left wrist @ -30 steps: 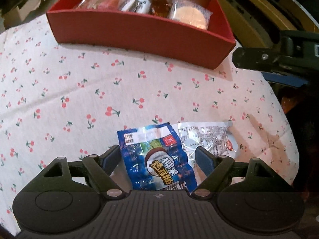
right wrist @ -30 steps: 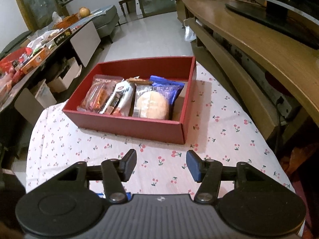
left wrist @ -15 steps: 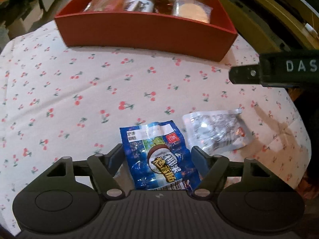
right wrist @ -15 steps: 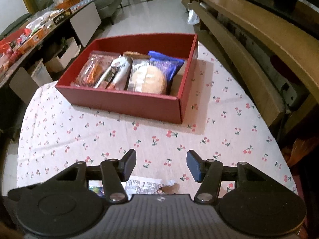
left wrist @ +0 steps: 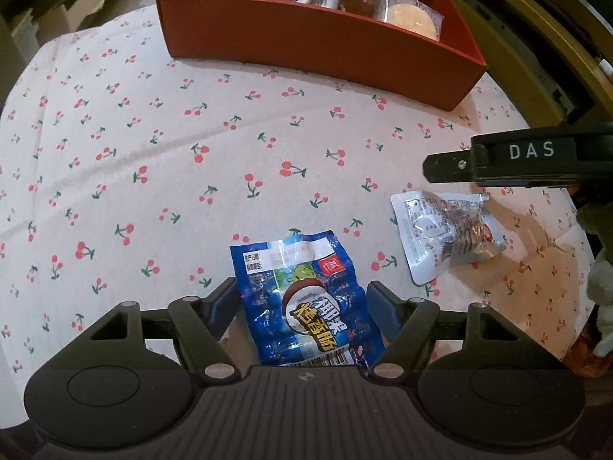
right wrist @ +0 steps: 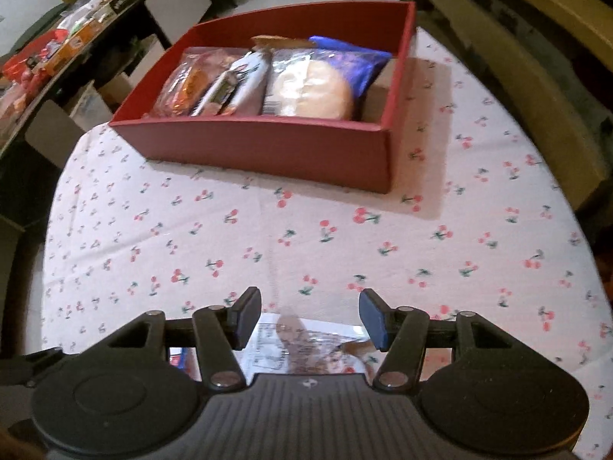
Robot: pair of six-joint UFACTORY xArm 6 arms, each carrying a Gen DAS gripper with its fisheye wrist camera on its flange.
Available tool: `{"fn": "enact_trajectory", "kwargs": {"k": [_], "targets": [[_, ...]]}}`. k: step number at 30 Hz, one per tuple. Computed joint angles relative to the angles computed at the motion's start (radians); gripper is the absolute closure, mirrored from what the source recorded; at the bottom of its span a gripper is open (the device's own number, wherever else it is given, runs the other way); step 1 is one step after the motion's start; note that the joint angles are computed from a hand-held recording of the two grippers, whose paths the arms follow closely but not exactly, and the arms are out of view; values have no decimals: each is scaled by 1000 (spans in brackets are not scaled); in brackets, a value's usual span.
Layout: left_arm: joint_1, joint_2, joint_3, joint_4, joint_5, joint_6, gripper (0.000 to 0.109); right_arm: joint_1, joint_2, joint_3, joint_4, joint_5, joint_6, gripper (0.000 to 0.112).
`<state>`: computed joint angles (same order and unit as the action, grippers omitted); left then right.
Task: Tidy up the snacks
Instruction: 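Grasp the blue sausage bag with the left tool while the right tool grasps the white packet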
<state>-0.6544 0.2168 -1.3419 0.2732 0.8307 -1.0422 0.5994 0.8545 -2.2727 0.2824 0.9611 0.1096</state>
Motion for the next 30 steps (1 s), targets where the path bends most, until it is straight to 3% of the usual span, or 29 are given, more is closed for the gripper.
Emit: {"fn": "enact_trajectory", "kwargs": {"k": [6, 12, 17, 20, 24, 28, 30], "targets": [[5, 1, 1, -11, -9, 2, 31, 4, -2, 2, 16, 44, -37, 49], [17, -22, 29, -12, -15, -13, 31, 12, -162, 246, 78, 27, -82, 49], [22, -39, 50, -28, -25, -5, 31, 39, -279, 421, 33, -58, -100, 49], [20, -47, 55, -21, -19, -10, 30, 60, -251, 380, -45, -69, -103, 47], [15, -62, 65, 6, -5, -27, 29, 81, -172, 263, -98, -5, -146, 44], [23, -64, 75, -6, -1, -26, 25, 92, -165, 263, -140, -31, -167, 42], [18, -56, 63, 3, 12, -15, 23, 99, -187, 304, -168, -63, -169, 51]]}}
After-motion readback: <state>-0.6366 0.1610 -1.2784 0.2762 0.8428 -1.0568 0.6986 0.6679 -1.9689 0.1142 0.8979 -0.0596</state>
